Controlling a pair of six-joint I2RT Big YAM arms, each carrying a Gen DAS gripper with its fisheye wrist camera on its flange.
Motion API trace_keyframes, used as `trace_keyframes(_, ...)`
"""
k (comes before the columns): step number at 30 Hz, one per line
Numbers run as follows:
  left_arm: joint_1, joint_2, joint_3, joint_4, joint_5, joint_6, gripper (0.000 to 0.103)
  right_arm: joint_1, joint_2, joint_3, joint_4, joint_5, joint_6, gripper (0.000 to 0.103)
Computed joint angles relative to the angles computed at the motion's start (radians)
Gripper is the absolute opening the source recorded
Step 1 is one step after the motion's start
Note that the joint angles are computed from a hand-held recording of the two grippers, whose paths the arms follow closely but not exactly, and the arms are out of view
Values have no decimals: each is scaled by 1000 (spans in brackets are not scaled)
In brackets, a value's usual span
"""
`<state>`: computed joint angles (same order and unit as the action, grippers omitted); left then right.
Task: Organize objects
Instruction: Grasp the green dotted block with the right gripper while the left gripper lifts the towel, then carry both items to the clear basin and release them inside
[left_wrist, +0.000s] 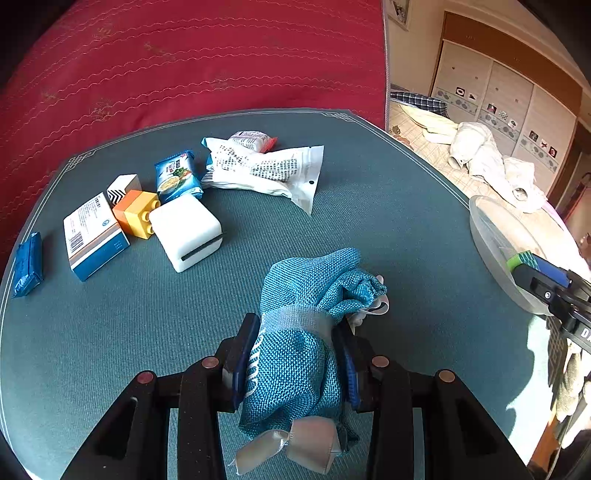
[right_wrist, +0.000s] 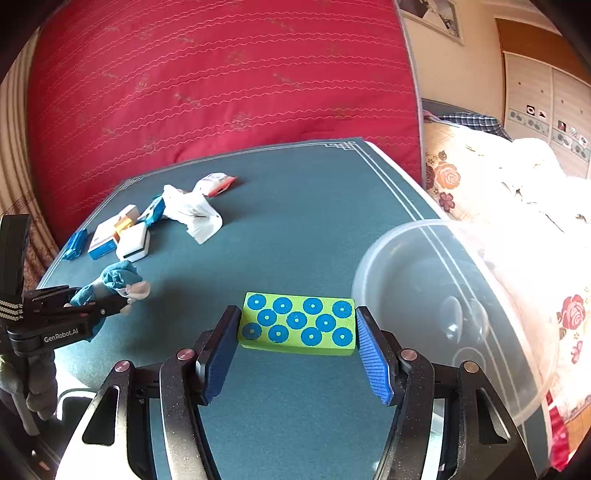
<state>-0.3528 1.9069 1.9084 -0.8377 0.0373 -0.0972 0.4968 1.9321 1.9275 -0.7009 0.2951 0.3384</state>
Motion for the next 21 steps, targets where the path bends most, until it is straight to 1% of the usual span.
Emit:
trace_keyframes(4,-22,25,49,-24,0,4,42,-29,-64,-95,23,43,23,63)
trace_keyframes(9,-55,59,109,-49,-8,9,42,-73,-120,-184,21,82,65,63)
trace_keyframes(14,-86,95,177,-80,-14,31,42,-113,-149,-242,21,74,105,63)
trace_keyframes(21,-124,154,295,-134,-6,57,42,-141,-170,-289,57,59,127,63)
